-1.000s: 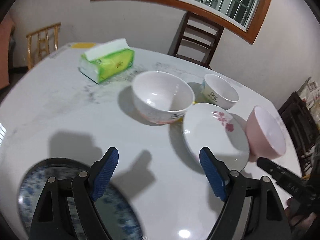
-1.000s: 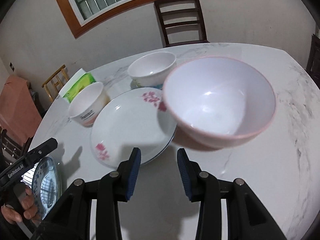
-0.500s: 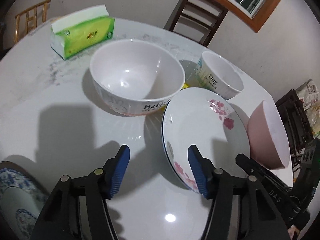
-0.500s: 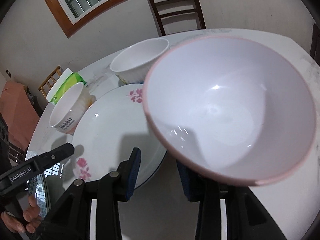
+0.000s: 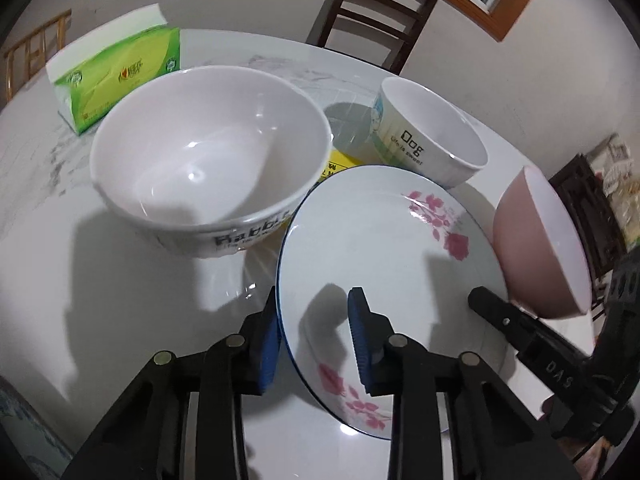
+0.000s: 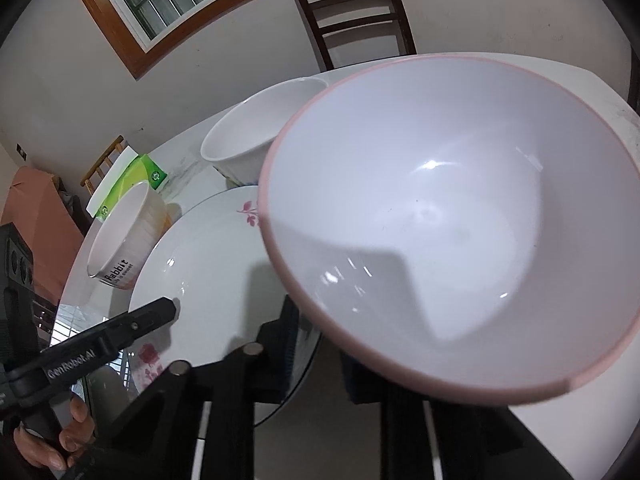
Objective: Organize plates and bowls
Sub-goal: 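Grasp the white pink-flowered plate rim with the left gripper while the right gripper reaches the pink bowl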
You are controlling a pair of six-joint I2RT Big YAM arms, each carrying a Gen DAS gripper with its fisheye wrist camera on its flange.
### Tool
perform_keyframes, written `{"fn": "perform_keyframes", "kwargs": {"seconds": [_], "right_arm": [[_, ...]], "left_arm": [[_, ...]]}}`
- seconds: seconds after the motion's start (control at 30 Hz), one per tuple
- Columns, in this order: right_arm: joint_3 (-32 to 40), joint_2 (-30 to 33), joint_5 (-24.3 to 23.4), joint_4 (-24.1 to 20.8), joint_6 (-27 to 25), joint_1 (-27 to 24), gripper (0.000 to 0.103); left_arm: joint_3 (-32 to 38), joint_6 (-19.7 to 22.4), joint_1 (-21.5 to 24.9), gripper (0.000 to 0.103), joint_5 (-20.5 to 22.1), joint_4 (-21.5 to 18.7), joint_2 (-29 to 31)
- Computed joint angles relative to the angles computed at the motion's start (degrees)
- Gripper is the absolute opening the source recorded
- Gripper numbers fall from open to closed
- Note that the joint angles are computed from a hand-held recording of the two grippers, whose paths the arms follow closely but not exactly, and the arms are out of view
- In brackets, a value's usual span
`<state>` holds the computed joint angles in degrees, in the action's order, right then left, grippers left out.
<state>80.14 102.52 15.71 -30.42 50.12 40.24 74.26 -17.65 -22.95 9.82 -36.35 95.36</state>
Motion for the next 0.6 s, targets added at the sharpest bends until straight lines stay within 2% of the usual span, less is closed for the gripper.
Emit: {"fn": "perform_keyframes", "kwargs": {"seconds": [0.07,0.2,0.3,0.6], "right_arm": [[0.22,0.17,-0.79,0.10,-0.04,-0.15,0.014],[0.22,0.03,-1.18,-0.30,0.20,-0.16,0.014],[-0.21,-0.36,-1.41,-0.64,0.44,0.18,0.014],[-2.91,-2.53,-1.65,-0.97,2.86,1.99,0.014]], "left_arm": [[0.05,0.29,-0.13,0.027,-0.51,0.20,0.13],[0.01,1.24,0.05,0.017,-1.13,-0.07,0.13],[-0.25,0.77,0.70,0.015,0.69,-0.79,-0.21],[-3.37,1.84,0.85,0.015,2.12,-1.70,-2.94]]}}
